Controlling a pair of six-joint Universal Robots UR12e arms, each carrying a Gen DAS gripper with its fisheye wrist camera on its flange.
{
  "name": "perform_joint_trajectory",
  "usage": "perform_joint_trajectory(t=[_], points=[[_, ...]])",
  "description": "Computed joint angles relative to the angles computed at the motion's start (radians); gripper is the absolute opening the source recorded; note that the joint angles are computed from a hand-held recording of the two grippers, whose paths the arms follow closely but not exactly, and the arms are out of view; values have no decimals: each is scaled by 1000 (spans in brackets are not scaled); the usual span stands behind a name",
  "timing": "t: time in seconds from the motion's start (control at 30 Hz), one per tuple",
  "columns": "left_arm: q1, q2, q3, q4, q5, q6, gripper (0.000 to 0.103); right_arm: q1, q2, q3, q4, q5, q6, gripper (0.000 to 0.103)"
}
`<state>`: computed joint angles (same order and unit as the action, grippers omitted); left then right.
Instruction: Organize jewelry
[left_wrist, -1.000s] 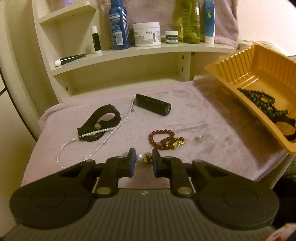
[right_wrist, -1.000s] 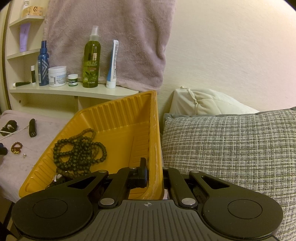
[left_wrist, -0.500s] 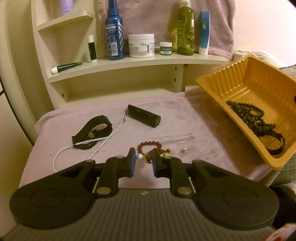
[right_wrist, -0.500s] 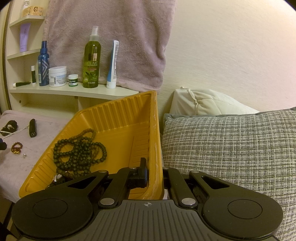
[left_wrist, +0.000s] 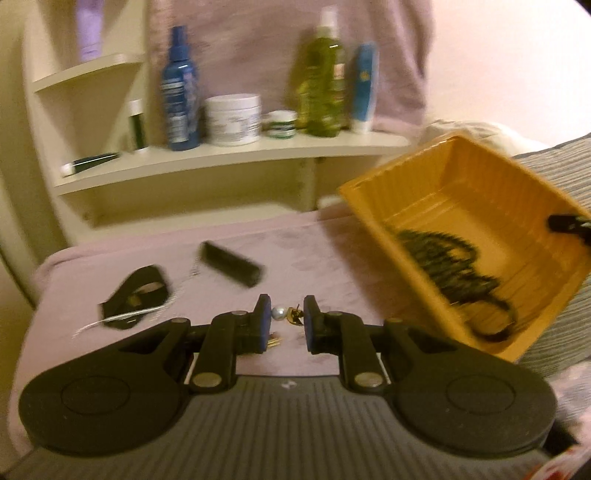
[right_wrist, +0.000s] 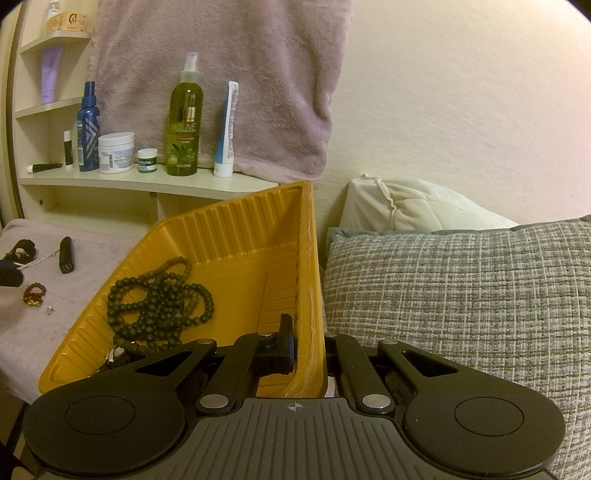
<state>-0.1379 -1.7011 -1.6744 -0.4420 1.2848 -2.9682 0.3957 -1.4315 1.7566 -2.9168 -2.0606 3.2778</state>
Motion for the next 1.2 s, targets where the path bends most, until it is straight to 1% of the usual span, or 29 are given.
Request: perform_joint_trajectory(t=[0.13, 0.27, 0.4, 0.53, 0.6, 0.8, 0.83, 0.87, 0.9, 1.07, 1.2], points=[[-15, -6, 18, -10, -85, 9, 16, -1, 0, 1, -3, 2, -1, 4], [-35, -14, 33, -15, -146, 26, 16, 0, -1, 1, -3, 2, -1, 4], [-53, -19, 41, -28, -194, 50, 16, -1, -1, 2, -4, 2, 0, 4], [-64, -18, 39, -54, -220, 77, 16, 0, -1, 1, -2, 2, 4, 4], [-67, -16, 36, -68, -224, 92, 16, 0, -1, 1, -2, 2, 5, 4], [-73, -18, 39, -95, -235, 99, 17, 0, -2, 1, -3, 2, 5, 4], [-75, -19, 39, -96, -230, 94, 17, 0, -2, 1, -3, 2, 5, 4], [-75, -18, 39, -97, -233, 92, 20, -1, -1, 1, -4, 3, 5, 4], [-74, -17, 38, -94, -235, 92, 22, -1, 0, -1, -4, 4, 5, 4], [-68, -8, 23, -65, -216, 85, 23, -2, 1, -2, -4, 4, 4, 4], [-53, 7, -4, -29, -167, 65, 23, -2, 2, -3, -4, 4, 4, 4]])
